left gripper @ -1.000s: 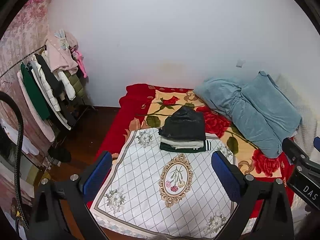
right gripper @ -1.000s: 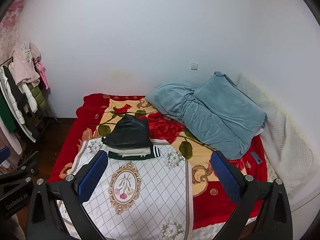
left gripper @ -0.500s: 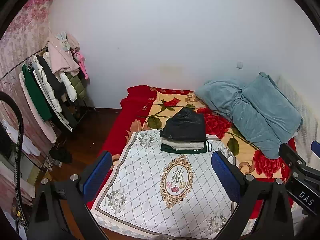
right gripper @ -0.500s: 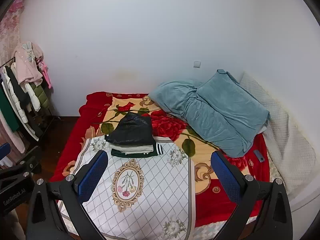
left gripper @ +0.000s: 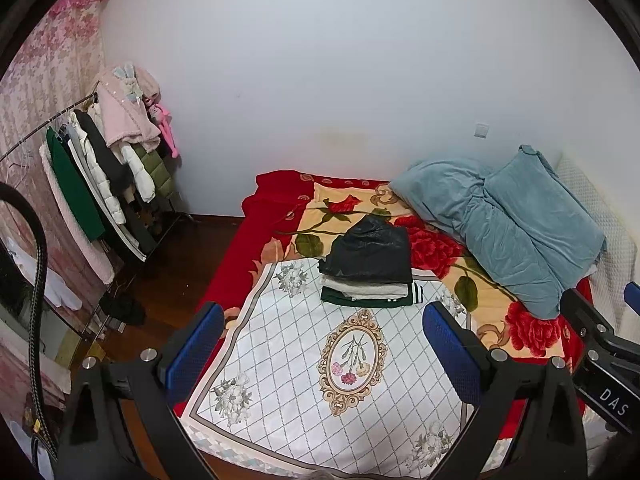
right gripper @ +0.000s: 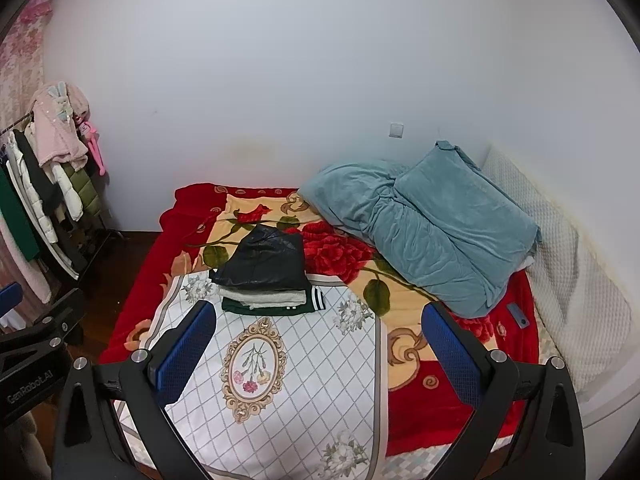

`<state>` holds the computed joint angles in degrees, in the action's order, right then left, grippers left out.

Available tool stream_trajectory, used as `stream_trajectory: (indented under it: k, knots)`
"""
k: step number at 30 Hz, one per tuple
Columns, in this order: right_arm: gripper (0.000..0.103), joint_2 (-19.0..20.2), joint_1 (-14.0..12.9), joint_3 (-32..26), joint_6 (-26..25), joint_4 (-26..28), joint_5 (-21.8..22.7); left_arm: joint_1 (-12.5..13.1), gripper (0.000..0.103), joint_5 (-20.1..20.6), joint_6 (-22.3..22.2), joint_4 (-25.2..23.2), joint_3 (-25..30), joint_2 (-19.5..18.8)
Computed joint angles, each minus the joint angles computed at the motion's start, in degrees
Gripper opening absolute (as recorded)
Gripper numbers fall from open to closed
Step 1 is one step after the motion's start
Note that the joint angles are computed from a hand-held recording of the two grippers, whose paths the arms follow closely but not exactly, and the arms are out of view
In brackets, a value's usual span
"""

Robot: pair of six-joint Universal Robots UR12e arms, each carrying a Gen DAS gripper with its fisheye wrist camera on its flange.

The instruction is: Fold large clothes

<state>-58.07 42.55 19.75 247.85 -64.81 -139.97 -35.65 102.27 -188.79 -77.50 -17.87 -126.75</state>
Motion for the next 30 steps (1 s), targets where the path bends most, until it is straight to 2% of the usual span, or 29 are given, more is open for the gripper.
stream_trajectory:
  k: [13,19,30]
  knots:
    - [0.103,-0.64,-0.09,1.25,-0.55,-1.06,-0.09,-0.16,0.101,0.17,-0.07,-0.81,1.73,-0.90]
    - [0.103,-0.79,-0.66,1.40,-2.50,-2.25,-0.51,-0.21,0.102,0.06,-0.55,-2.10,3.57,-1.79]
    - [0.103,-1.13,-0.99,2.12,-3.32,-2.86,-0.61,-0.28,0.102,0.07,-1.00,-1.93,3.54,-1.85]
